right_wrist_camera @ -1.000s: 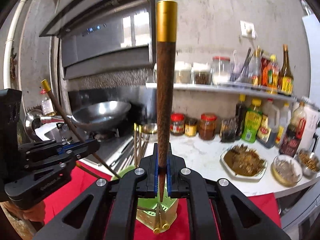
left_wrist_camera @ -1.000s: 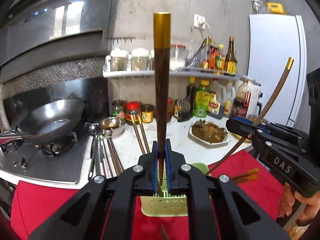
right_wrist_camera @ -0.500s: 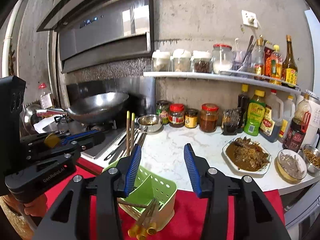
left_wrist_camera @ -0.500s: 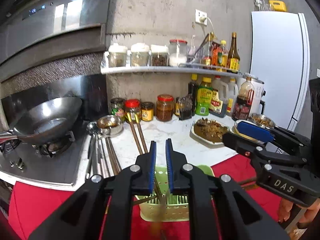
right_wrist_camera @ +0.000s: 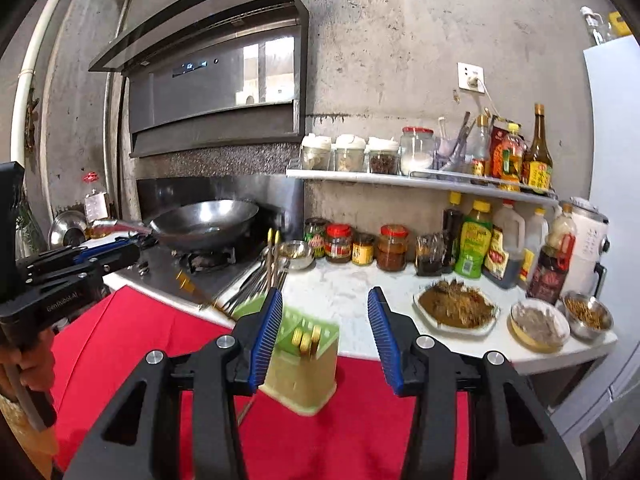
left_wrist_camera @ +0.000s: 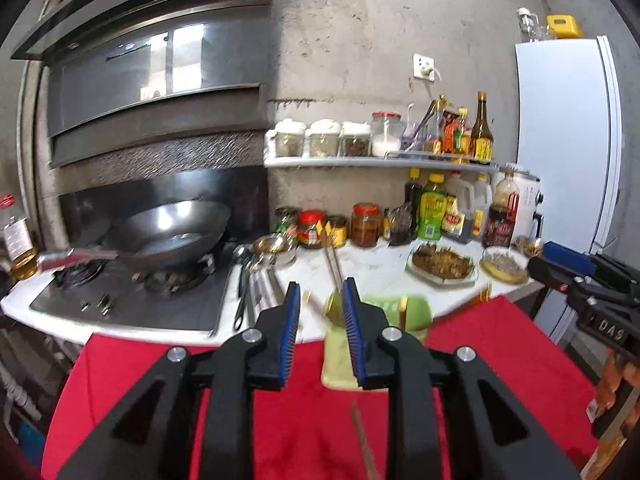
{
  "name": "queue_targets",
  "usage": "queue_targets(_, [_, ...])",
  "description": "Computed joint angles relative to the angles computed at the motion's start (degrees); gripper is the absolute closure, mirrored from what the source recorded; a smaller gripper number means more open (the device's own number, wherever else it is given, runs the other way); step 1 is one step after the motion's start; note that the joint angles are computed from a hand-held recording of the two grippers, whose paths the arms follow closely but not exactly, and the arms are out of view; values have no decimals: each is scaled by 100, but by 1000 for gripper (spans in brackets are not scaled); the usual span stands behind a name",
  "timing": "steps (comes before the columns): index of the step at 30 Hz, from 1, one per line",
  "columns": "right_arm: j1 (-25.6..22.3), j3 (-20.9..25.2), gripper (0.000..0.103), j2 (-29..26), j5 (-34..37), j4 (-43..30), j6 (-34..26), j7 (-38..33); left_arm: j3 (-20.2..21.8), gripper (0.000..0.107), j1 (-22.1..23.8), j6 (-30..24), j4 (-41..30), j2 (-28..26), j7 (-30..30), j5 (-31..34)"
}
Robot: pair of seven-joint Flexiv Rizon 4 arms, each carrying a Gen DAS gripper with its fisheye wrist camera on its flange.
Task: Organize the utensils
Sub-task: 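Move both open tools back over the last two chopsticks on the cloth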
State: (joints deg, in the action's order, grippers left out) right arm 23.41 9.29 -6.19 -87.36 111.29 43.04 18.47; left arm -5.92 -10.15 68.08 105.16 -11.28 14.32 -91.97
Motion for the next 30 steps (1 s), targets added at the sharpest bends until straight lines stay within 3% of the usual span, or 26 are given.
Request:
queue_targets(13, [622, 313, 56, -337, 425, 798, -155, 1022, 435, 85, 281, -174, 1605, 336, 269, 97])
queue_targets(21, [901, 155, 56, -896, 441, 653, 335, 1460, 434, 81, 363, 128, 1981, 187, 408, 176])
queue_targets(25, [1019, 62, 56, -1165, 589, 453, 545, 1354, 467, 80, 481, 34, 2047, 67, 78, 699])
queue_targets(30, [1213, -85, 59, -1501, 763, 149, 671, 1192, 394, 80, 558, 38, 2005, -12, 141, 611])
